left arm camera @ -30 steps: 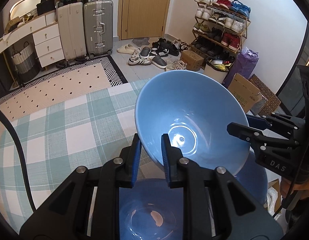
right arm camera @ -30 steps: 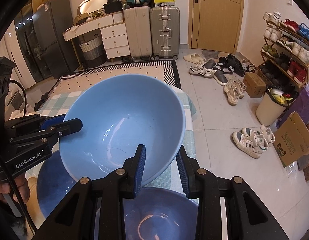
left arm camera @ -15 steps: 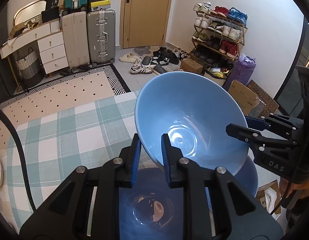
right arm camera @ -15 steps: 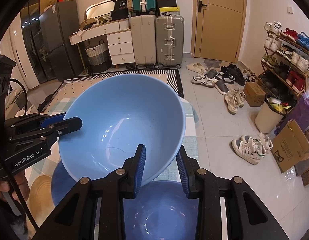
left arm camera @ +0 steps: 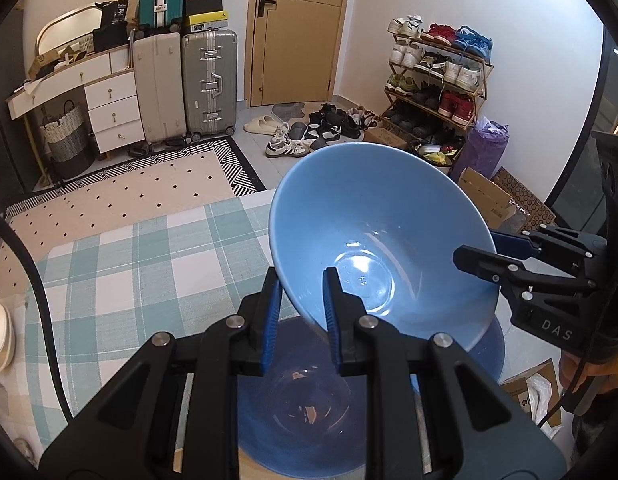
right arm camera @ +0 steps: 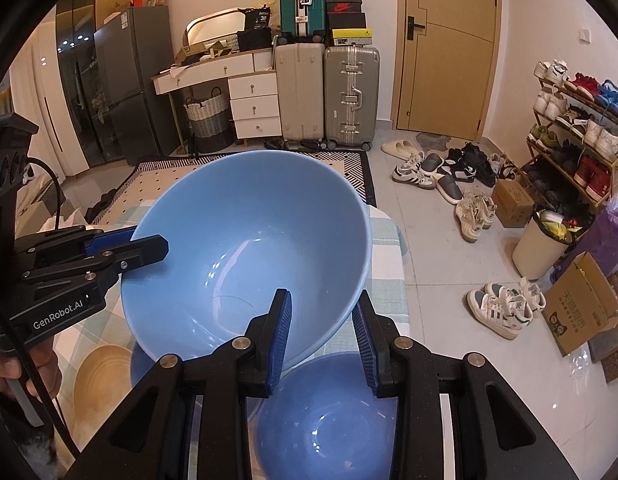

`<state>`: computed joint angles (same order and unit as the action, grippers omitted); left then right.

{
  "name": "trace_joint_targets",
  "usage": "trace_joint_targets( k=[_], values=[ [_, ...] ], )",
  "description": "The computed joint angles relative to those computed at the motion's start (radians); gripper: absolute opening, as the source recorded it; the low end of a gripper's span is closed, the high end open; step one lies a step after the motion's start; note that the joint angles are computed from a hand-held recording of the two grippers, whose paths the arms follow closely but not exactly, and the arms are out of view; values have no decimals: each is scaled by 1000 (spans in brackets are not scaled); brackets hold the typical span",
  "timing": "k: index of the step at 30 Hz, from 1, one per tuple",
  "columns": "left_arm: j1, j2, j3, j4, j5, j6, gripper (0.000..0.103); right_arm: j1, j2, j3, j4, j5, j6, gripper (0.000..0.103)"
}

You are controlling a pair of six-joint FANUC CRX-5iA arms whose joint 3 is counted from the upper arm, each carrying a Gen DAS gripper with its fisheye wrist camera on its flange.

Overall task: Organize plates and bowls
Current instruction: 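Carry the blue bowls with both grippers over the cream plates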

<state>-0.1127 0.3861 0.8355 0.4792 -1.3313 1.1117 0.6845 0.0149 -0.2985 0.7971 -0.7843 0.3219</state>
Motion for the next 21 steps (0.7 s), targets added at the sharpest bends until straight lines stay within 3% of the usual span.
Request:
trace_joint_targets(
  k=[21],
  values=[
    [77,-210,-244,38,27,-75,18,86,-33,-37,52,-9,-74,32]
  ],
)
